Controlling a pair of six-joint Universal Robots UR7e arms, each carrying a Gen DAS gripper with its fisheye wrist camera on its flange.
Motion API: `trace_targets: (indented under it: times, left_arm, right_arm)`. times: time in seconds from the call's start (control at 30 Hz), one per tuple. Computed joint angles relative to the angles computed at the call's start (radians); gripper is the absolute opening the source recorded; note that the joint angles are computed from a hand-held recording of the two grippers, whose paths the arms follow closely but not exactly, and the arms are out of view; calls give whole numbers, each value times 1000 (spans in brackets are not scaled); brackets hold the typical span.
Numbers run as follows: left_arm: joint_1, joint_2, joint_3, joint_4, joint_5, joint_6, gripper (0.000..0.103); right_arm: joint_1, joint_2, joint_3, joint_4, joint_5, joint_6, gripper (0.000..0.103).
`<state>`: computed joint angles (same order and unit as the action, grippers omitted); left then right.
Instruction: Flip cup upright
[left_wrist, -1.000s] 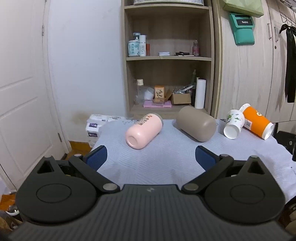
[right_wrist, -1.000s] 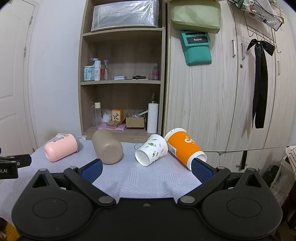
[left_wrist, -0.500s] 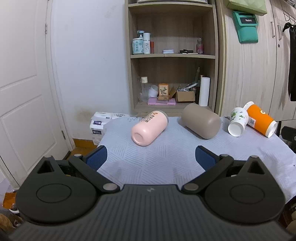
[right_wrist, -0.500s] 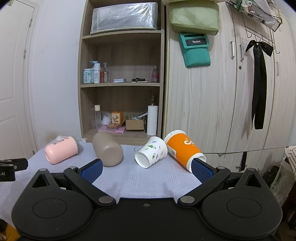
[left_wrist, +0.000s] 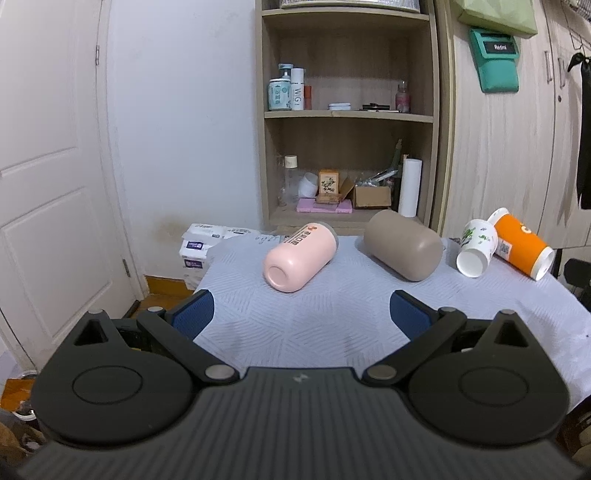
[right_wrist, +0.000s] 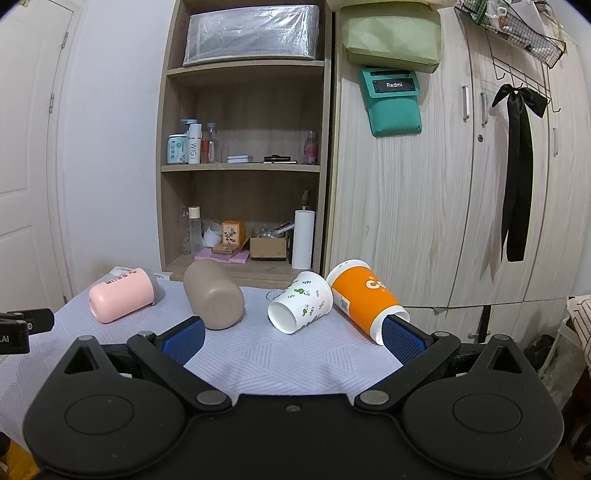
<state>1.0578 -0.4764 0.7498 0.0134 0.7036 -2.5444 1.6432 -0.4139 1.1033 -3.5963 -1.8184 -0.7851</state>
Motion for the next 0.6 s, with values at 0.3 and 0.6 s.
trace_targets:
  times: [0.3,0.6]
  left_arm:
    - [3,-83,161,-180,82,25,103]
    - [0,-81,162,-183,76,22,103]
  right_arm:
    - [-3,3,-2,-28,12,7,103]
    - [-3,9,-4,-45,16,-10,103]
